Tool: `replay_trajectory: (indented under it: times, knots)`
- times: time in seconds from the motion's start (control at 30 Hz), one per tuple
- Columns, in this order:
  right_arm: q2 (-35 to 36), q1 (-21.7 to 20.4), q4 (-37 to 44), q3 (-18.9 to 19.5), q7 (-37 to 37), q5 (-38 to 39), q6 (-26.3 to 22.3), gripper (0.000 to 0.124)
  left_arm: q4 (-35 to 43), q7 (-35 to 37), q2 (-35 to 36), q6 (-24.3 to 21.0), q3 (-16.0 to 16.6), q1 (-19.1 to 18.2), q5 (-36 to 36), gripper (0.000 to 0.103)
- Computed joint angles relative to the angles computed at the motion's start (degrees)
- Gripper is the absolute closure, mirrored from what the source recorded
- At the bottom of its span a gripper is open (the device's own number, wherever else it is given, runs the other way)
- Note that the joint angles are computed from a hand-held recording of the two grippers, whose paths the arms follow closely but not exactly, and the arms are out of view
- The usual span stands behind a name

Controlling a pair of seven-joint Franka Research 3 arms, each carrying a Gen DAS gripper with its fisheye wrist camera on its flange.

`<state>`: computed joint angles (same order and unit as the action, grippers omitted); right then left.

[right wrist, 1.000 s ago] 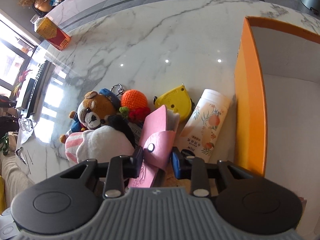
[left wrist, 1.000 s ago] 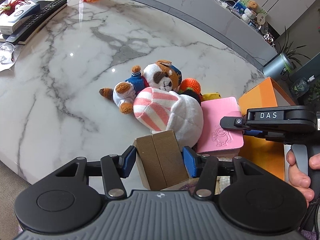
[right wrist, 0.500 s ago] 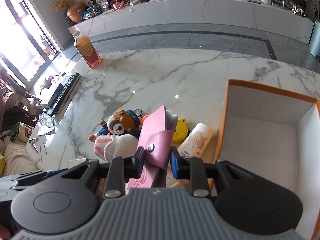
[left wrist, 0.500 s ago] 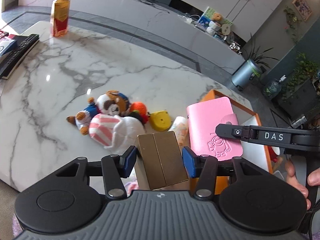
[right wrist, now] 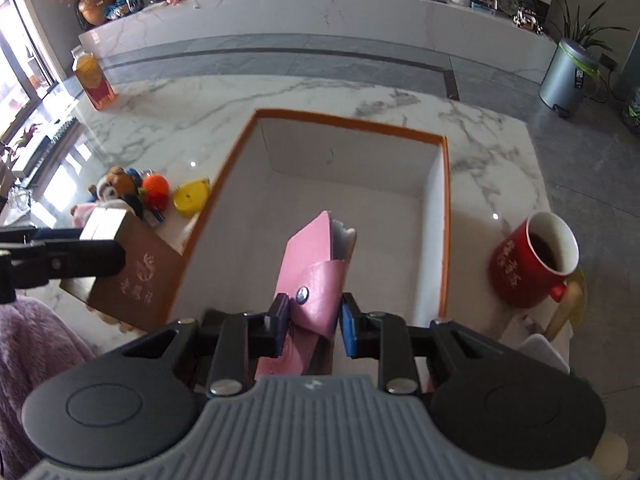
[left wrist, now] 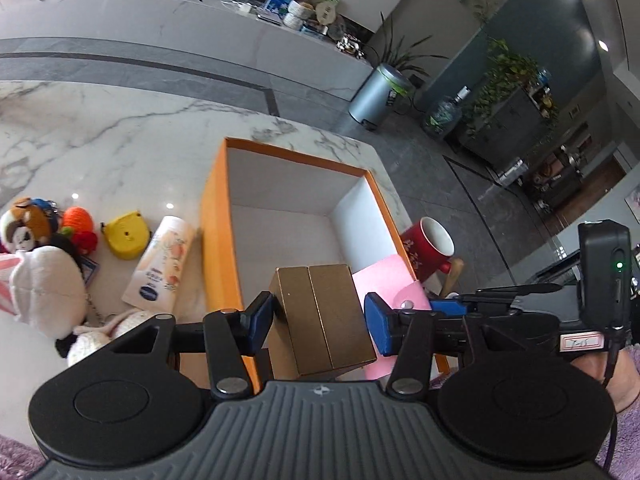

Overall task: Organize objects
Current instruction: 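Lower the pink wallet into the orange box with the right tool while the left carries the brown box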

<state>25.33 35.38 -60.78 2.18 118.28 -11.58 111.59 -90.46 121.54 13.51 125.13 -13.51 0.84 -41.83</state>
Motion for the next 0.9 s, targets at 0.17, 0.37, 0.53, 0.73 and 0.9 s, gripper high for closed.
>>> replay_trajectory:
  times: [0.17, 0.37, 0.53, 0.73, 0.9]
  knots:
    - [-0.86, -1.95, -5.21, -0.01, -0.21, 1.30, 0.40, 0.095, 2.76, -1.07, 3.84, -1.27, -1.14, -1.85, 3.64, 0.045]
    - [0.59, -3.12, -5.66, 0.52, -2.22, 3.40, -0.15, 0.095, 4.36, -2.97, 6.26, -1.72, -2.01, -2.36, 7.37, 0.045]
    - [3.50, -1.57, -1.01, -0.08, -3.85, 1.64, -3.55, 0.095, 5.38, -3.83, 7.31, -2.10, -2.65, -2.23, 8.47, 0.045]
    - [7.30, -0.04, 5.25, -0.70, -6.62, 0.68, -9.18, 0.095, 5.29, -4.00, 7.34, -2.14, -2.93, -1.83, 8.73, 0.045]
    - [12.80, 0.25, 15.40, -1.38, -8.86, 2.36, -16.76, 0.093, 5.28, -4.11, 7.33, -2.36, -3.03, -1.61, 8.56, 0.045]
